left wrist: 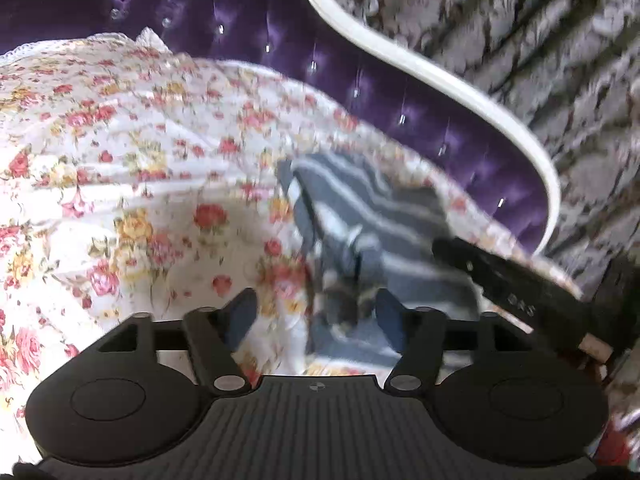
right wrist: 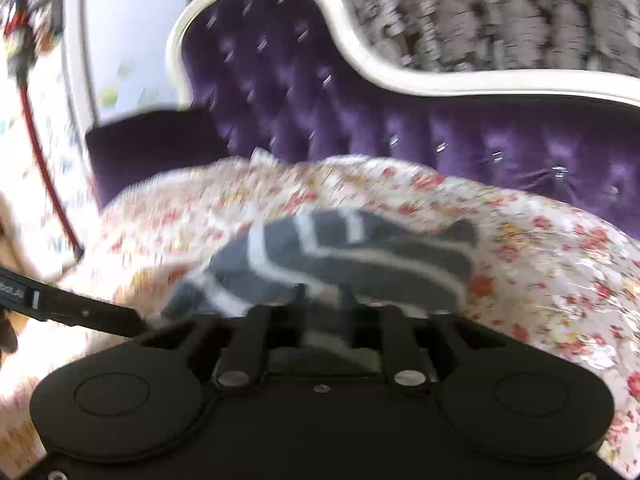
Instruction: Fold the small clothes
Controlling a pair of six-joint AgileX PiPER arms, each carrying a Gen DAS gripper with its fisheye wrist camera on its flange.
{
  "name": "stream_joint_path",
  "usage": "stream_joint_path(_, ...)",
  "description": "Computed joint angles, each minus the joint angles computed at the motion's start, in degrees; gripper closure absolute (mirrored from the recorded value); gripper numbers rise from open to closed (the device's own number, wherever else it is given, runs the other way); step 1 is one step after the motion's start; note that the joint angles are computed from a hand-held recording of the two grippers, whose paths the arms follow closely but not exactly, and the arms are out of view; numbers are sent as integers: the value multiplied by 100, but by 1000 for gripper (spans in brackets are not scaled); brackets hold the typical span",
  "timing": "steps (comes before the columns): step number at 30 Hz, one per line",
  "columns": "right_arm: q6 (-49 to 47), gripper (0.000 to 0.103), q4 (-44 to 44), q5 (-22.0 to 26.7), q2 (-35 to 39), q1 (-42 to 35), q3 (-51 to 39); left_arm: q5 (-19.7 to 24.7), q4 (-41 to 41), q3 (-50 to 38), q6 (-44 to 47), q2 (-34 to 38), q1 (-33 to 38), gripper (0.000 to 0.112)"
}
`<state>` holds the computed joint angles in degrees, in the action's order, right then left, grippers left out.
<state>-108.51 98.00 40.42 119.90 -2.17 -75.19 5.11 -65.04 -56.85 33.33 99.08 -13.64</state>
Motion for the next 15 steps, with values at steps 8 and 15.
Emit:
stream_joint_path(8,2722,32,-1150,457,826,-484,-1303,547,95,-642,-211,349,-34,29)
stream_joint_path(15,4185,30,-1930,1253,1708,-604,-2402,912,902,-1137,-1164,929,-178,29)
